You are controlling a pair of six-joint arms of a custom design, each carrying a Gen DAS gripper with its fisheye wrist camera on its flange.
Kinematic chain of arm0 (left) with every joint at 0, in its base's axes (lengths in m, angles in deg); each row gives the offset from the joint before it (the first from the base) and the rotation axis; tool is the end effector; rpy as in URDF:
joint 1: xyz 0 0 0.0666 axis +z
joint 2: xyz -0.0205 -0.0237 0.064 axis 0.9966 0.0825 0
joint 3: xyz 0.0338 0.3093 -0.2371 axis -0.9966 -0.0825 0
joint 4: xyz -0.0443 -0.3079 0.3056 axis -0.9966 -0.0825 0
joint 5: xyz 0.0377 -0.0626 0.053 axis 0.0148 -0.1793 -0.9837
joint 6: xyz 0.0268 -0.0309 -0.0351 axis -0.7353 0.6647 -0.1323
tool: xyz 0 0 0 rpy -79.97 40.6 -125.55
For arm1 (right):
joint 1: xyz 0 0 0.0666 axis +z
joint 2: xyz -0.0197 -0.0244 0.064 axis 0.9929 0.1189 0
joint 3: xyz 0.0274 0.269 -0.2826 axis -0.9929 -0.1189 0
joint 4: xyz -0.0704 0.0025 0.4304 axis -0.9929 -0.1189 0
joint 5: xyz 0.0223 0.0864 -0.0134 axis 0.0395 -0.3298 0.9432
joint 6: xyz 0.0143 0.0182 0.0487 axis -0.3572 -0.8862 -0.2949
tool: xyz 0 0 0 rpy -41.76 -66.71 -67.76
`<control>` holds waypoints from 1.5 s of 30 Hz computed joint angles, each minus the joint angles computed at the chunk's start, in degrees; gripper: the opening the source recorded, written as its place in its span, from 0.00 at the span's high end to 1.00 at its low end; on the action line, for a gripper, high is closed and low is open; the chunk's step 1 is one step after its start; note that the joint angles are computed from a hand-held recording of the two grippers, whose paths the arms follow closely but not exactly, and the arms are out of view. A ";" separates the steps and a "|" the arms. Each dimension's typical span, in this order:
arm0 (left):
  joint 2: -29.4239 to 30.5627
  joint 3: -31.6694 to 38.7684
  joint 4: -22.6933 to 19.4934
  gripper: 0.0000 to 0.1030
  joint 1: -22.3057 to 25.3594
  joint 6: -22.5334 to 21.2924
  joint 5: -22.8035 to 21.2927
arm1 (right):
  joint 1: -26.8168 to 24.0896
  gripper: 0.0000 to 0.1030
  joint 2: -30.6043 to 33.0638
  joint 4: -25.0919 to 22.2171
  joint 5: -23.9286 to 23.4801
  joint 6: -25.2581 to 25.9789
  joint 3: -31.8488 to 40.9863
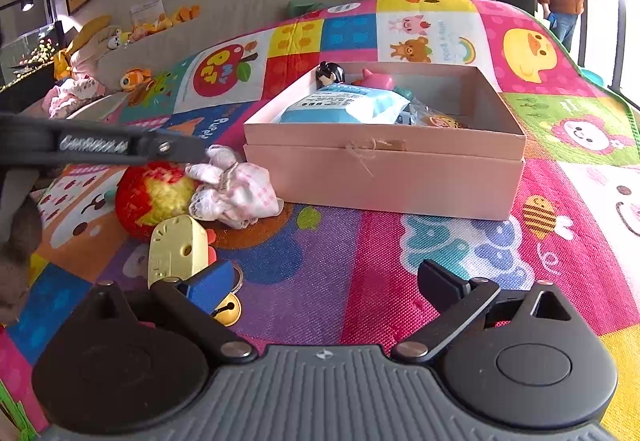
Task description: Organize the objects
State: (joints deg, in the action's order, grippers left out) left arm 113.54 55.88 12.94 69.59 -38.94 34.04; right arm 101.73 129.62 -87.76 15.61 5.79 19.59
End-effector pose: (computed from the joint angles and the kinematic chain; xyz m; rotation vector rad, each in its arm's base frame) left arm 0.4221 -0.1132 0.3510 0.1537 2.1573 -0.0234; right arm 0.4406 0.1551 0.3108 -0.4537 2.1892 0.4153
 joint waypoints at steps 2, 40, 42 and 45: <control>-3.97 -2.53 -1.29 0.76 0.73 -1.37 0.30 | -0.19 0.02 0.18 -0.11 -0.57 -0.17 0.17; 4.18 8.61 -21.58 0.55 10.47 19.29 5.92 | 3.67 0.01 -1.43 -1.82 -3.85 9.54 -0.27; 3.68 7.78 -20.50 0.54 10.58 18.39 6.14 | 5.10 0.03 -0.84 -2.20 -2.56 10.98 0.30; 4.51 8.34 -20.86 0.50 11.73 20.69 8.29 | 6.74 0.11 0.94 -3.05 -1.42 12.24 1.99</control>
